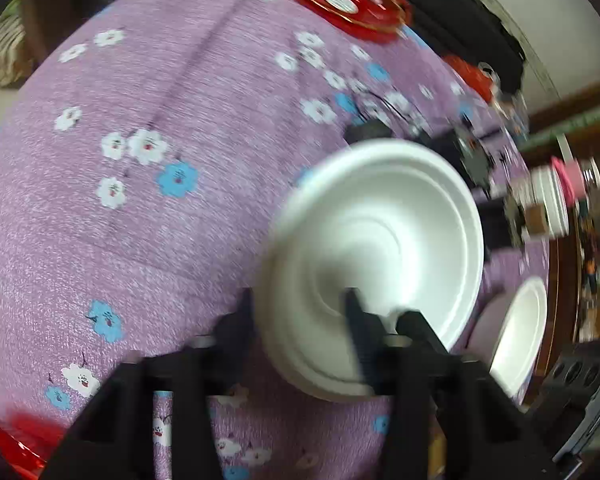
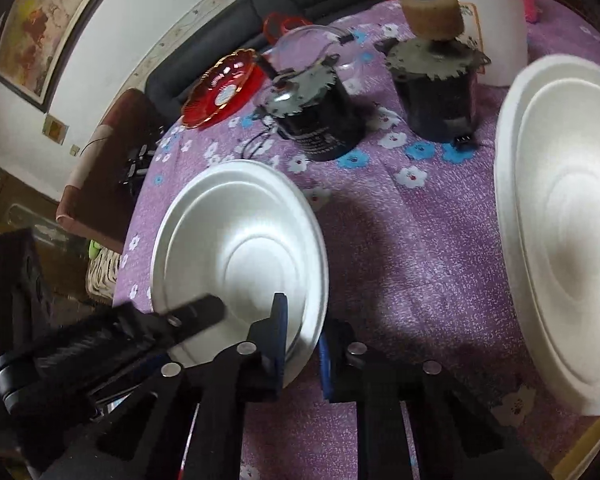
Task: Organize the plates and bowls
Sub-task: 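Carry the white bowl over the red plate stack with both tools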
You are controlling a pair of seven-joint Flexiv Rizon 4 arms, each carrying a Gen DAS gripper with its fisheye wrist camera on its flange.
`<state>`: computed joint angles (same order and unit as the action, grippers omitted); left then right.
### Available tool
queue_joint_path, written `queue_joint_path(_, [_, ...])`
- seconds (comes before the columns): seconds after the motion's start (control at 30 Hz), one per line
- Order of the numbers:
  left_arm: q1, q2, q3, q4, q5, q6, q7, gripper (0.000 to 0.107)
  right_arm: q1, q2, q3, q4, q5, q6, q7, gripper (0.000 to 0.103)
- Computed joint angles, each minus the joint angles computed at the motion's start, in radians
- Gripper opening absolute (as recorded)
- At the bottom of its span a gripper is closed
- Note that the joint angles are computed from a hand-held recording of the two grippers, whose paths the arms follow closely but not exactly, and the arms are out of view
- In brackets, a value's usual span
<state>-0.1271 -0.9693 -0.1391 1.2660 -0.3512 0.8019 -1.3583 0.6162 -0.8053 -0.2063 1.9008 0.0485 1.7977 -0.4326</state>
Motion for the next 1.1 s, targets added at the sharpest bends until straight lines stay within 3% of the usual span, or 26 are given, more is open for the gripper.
queue_joint_path(0.17, [0.025,0.071,-0.025,0.114,-0.011,0.082,0.058,0.031,0.029,0.021,-0.014,0.026,0.004,0.024,-0.018,0.013])
queue_joint_path(0.37, [0.100,0.209,-0.081,0.324,-0.113,0.159,0.158,0.029,0.018,0.067,0.048,0.076,0.036,0.093,-0.057,0.013])
queue_joint_path(0.5, [0.151,0.323,-0.124,0.493,-0.219,0.248,0.263,0.029,0.071,0.109,0.044,0.110,0.062,0.119,-0.102,0.013])
queue_joint_path(0.7, [0.227,0.485,-0.162,0.709,-0.454,0.288,0.462,0.029,0.176,0.164,0.024,0.137,0.111,0.135,-0.168,0.013])
queue_joint_path(0.9, [0.225,0.608,-0.135,0.867,-0.686,0.333,0.640,0.030,0.279,0.199,0.007,0.154,0.142,0.124,-0.216,0.013])
queue_joint_path(1.1, [0.187,0.662,-0.052,0.958,-0.802,0.342,0.738,0.030,0.354,0.190,0.000,0.137,0.153,0.095,-0.219,0.013])
